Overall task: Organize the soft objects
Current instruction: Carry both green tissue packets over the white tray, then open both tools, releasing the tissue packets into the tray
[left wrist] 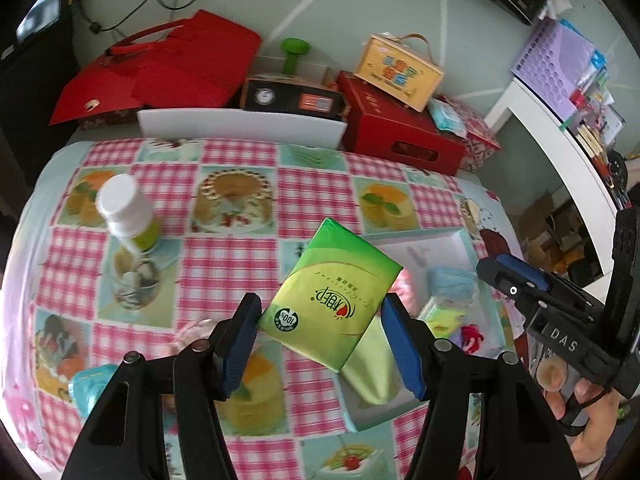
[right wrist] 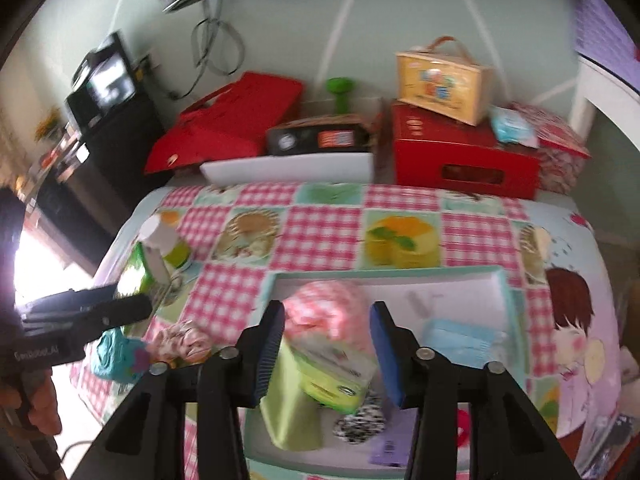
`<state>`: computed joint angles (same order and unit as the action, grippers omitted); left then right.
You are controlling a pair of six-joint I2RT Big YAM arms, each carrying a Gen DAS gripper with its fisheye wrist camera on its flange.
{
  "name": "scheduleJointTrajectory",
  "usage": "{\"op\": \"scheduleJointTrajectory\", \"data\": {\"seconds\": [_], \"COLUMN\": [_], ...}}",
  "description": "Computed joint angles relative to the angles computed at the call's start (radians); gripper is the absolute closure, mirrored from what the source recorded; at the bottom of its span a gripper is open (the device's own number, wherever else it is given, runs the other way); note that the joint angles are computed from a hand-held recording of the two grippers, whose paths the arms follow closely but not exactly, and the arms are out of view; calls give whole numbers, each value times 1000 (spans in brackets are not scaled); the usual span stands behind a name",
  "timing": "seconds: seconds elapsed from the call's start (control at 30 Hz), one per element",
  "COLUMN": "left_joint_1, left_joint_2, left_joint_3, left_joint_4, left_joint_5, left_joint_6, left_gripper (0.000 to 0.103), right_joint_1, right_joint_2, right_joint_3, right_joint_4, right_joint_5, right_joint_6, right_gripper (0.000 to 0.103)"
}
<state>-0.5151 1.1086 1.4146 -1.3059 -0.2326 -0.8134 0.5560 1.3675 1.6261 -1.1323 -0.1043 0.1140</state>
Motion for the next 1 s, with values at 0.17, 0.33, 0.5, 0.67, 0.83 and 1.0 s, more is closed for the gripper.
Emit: {"op": "scheduleJointTrajectory", "data": {"seconds": [0.17,0.33,0.5,0.67,0.83,1.0], "left_joint_1": [-19,-31,-30,-25,-29,-29], "left_joint_2": [51,97,127,152,179,195], "left_joint_3": [4,-23,-68,-92,-117,-135], "left_joint_4": [54,105,150,185,214,229], "left_joint_5": [26,65,104,118,138,141], "left_joint_6": [3,-10,-50,-70,-65,-57], "left_gripper": [40,40,40,39,39,39], "right_joint_1": [-50,-86,-91,-97,-98,-94], "right_joint_2": [-18,-48,-54,-48,-45,-34], "right_joint_3": [-37,-109,-171,-217,-236,-236], "right_joint_4": [15,60,90,98,109,95], "right_joint_5": [32,6,-5,10,23,47], "right_joint_6": [24,84,140,199,191,179], "right_gripper": [56,56,56,56,56,56]}}
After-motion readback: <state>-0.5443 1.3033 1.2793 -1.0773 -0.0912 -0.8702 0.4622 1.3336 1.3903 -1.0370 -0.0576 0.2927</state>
